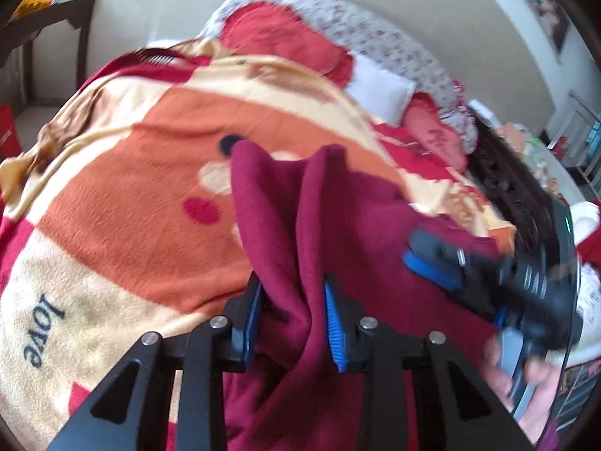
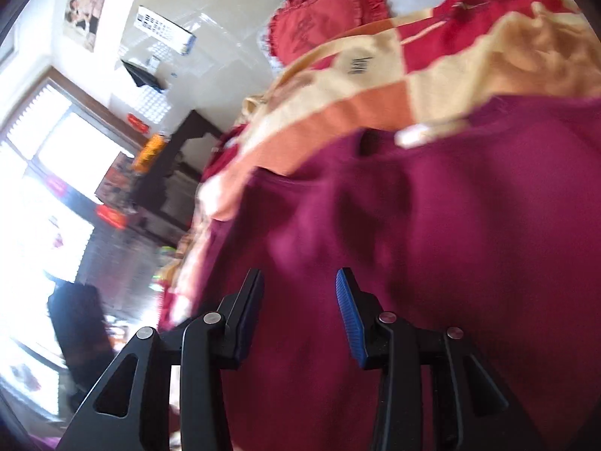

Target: Fold small clothes

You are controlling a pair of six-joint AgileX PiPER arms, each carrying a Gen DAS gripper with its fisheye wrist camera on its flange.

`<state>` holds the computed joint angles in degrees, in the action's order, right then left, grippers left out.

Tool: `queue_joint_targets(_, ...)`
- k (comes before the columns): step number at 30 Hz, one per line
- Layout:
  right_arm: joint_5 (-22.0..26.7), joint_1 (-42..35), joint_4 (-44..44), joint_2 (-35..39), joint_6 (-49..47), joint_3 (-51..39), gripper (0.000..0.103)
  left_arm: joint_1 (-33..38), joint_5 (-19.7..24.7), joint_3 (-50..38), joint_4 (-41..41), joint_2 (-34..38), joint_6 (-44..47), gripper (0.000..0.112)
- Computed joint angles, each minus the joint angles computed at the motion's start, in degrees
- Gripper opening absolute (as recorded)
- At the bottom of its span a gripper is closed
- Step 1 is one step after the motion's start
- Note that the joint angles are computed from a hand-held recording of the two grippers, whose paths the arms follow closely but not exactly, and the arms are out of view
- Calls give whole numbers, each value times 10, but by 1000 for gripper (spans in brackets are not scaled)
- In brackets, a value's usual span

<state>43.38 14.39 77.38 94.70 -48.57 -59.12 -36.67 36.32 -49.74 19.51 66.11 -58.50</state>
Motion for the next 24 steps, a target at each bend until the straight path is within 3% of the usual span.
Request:
queue_joint_targets(2,23,13,-46,14,63,-57,45,-32,19,-19,33,11,-16,32)
queue_joint_targets(3,49,19,-63,33,88,-93,47,-46,29,-26,45,17,-20,32)
queue_joint_targets(6,136,40,-95,109,181,-215,48,-76,41,-43,61,29,-22,32)
queue_joint_targets(8,157,62,-141,140,231,-279,50,-95,48,-51,78,37,-29,32)
queue_joint_targets(11,191,108,-290,189,330,-408,50,-102,51,-52,82,44,-37,32)
queue_joint_targets(15,214,159,-426,213,393,-496,49,-102,54,-53,79,47,-26,32)
queue_joint_targets(16,213,172,-458,215,405,-503,45,-101,58,-54,70,47,-19,33)
queue_joint_targets(17,199,182,-491,210,414,-494,26,-99,67,-59,59,46,-9,39)
queue_joint_targets(19,145,186,-532,177,421,-441,4,-85,74,-58,23,37,22,55)
queue_joint_targets(22,103,143,-461,144,378,-378,0,-85,64,-19,27,-12,12,73)
queue_joint_targets(23,97,131,-438,130,363,-356,0,-98,82,-15,58,-17,-14,84)
queue_joint_targets(24,85,123,-421,117,349,-332,0,-117,105,-14,92,-17,-47,88)
